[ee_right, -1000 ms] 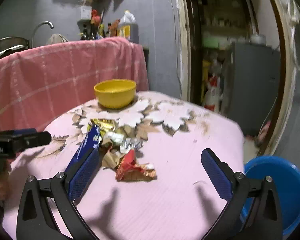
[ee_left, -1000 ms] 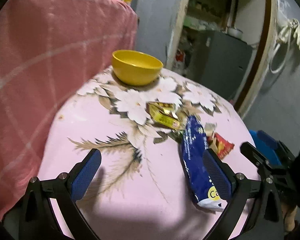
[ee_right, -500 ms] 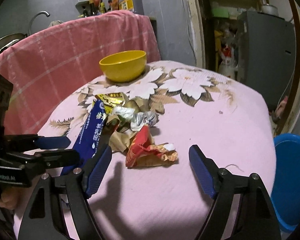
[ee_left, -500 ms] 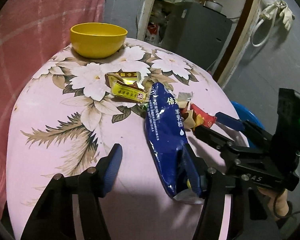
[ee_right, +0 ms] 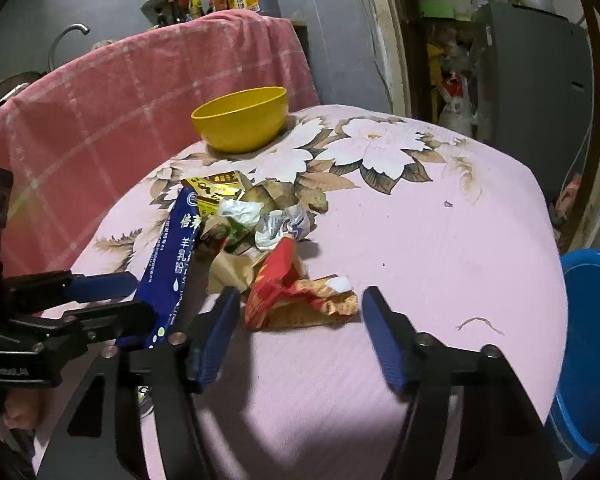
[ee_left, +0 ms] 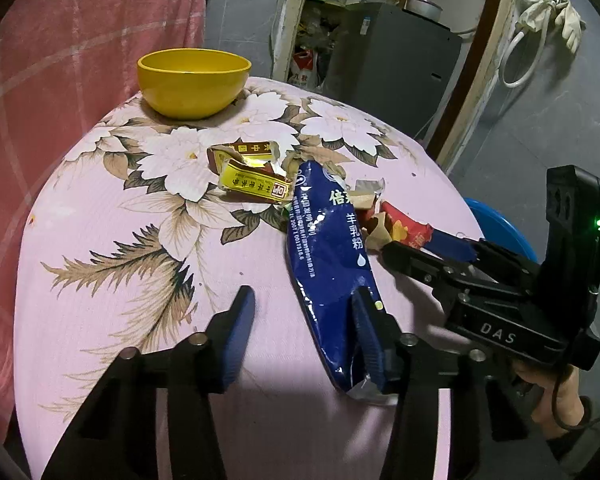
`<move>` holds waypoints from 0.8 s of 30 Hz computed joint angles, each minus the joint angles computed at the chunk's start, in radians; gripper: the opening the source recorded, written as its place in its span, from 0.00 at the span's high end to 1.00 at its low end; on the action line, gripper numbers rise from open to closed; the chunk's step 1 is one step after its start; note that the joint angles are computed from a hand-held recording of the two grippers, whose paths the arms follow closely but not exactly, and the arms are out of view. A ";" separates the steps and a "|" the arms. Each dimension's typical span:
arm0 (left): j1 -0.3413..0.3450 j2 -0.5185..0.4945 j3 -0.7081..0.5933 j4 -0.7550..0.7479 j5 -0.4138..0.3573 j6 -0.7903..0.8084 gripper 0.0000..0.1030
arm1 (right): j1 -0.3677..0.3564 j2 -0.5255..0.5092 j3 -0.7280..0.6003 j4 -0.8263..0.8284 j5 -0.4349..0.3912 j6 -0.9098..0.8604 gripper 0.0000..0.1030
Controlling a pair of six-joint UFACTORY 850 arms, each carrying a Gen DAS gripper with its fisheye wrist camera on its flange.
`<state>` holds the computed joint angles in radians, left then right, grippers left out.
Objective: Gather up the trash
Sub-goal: 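Grasp the blue snack bag with left tool while right tool grasps red chip bag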
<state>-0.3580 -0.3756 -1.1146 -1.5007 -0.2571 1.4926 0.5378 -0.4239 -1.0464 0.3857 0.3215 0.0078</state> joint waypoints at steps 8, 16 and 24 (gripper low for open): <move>0.001 -0.019 -0.034 0.178 -0.054 -0.176 0.88 | 0.002 0.000 0.001 -0.088 0.001 0.060 0.52; -0.005 0.006 -0.012 0.098 -0.053 -0.127 0.97 | 0.005 0.033 0.040 -0.090 0.048 0.077 0.53; -0.028 0.085 0.077 -0.352 -0.026 0.361 0.99 | 0.007 0.078 0.092 -0.048 0.115 0.062 0.53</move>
<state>-0.3861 -0.2903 -1.0381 -1.8527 -0.2827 1.8534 0.5448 -0.3463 -0.9546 0.3381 0.4368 0.0694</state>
